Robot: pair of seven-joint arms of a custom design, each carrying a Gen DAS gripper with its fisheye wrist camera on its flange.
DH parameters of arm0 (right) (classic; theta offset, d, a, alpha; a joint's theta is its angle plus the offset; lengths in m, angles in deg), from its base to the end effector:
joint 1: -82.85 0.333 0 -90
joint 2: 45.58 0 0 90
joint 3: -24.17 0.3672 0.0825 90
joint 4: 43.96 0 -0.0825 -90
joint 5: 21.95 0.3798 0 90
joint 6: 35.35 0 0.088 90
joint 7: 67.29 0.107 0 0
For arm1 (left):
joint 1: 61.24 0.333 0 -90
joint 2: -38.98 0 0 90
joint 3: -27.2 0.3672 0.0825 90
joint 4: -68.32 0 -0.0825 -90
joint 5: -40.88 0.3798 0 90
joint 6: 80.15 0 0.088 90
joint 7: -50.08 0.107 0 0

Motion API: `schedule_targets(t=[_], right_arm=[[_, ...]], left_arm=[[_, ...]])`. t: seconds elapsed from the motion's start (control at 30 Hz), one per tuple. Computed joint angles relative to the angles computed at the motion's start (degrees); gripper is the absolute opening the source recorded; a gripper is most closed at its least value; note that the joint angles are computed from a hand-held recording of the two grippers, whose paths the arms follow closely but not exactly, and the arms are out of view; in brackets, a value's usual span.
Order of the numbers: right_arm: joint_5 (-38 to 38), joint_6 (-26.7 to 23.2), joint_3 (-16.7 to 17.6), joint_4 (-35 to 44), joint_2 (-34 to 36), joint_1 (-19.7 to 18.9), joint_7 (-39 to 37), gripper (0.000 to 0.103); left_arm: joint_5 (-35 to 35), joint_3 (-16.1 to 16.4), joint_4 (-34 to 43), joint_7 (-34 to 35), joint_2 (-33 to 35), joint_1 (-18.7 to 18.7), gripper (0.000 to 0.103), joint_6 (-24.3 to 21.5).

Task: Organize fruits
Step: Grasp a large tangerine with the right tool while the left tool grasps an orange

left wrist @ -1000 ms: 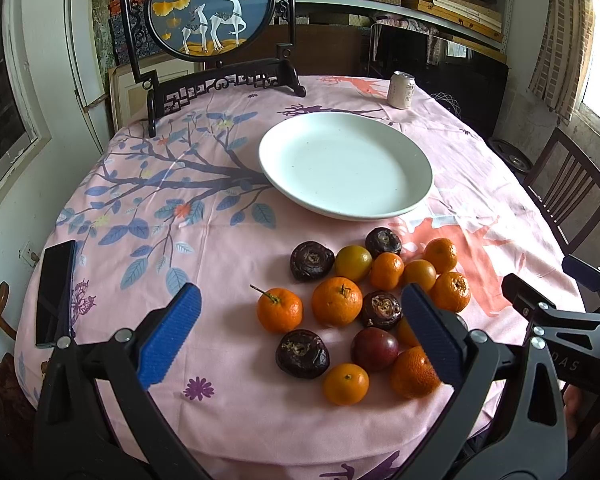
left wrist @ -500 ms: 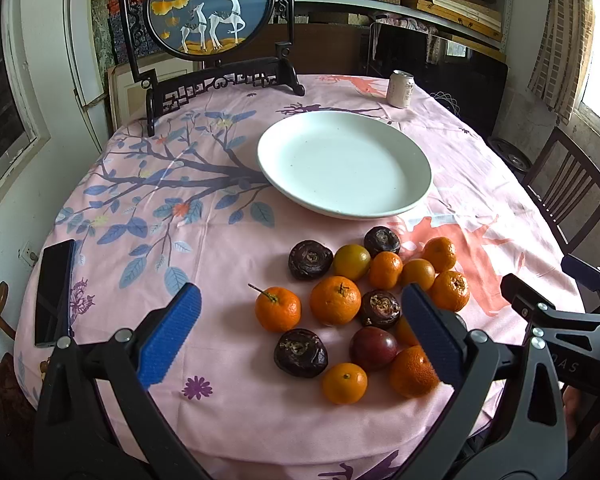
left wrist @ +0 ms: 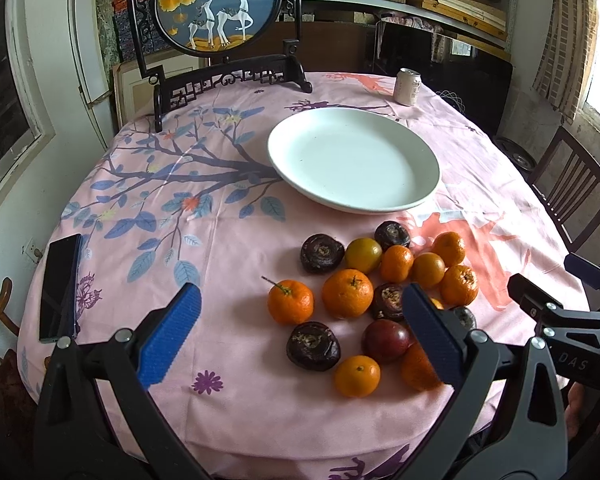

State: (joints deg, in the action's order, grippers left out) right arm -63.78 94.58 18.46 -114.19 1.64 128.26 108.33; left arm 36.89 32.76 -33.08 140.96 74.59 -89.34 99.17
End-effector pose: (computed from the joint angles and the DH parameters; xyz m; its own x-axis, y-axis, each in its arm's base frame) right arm 0.6192 0.5265 0.3435 -0.3338 -0.9426 0.0077 -0.7206 0.2499 -0.6467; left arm 0.6778 -0.2898 0.3439 -0.3634 -0.9314 -0.0192 -0.6819 0.2799 -0.6758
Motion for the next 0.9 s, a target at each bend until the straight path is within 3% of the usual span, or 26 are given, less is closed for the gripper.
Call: schedule_targets(t=[0.1,0.17,0.23,0.33,0.4,0.5,0.53,0.57,0.7,0.9], right_arm=[[-1.08,8.28,0.96,-4.23,-1.19,-0.74,0.09,0.102],[-2.45,17.05,1.1,-7.73,-1.99,-1.07,1.23,0.102],[-2.57,21.71,1.5,-8.45,-1.49,-0.91,-0.31,0.099],[0.42,23.68,2.93,-6.51,0.61,-1.21,-5.35,0.074],[3.79,24.29,4.23,-4.49,2.6,-2.18,-8.83,0.068],[8.11,24.38,5.54,-0.53,6.03,-3.32,-13.73,0.056],[8.88,22.76,4.66,1.47,7.19,-2.66,-14.31,0.056],[9.37,20.89,3.43,3.49,8.36,-1.82,-14.77,0.048],[12.44,25.14,2.64,2.14,8.86,-2.49,-15.78,0.046],[7.79,26.42,-4.77,-9.73,1.11,3.99,-5.77,0.046]], left_arm=[[0.6,1.54,-1.87,-0.17,-0.27,-0.47,0.101,-1.09],[1.01,0.97,-3.83,0.24,-0.75,0.54,0.101,-1.25],[1.28,0.29,-5.8,0.83,-1.2,1.71,0.101,-1.42],[0.66,-0.44,-8.12,0.88,-1.66,3.27,0.101,-0.47],[-0.05,-0.82,-8.83,0.83,-1.83,4.13,0.101,-0.34],[-1.02,-4.15,-9.62,2.41,-2.42,7.44,0.101,-0.53],[-1.21,-4.86,-9.77,2.93,-2.53,8.07,0.101,-0.53],[-1.39,-5.41,-9.83,3.39,-2.59,8.49,0.101,-0.51],[-2.34,-11.61,-9.28,7.54,-2.41,12.87,0.101,-1.98],[-3.23,-14.32,-6.91,11.13,-0.55,12.16,0.101,-4.13]])
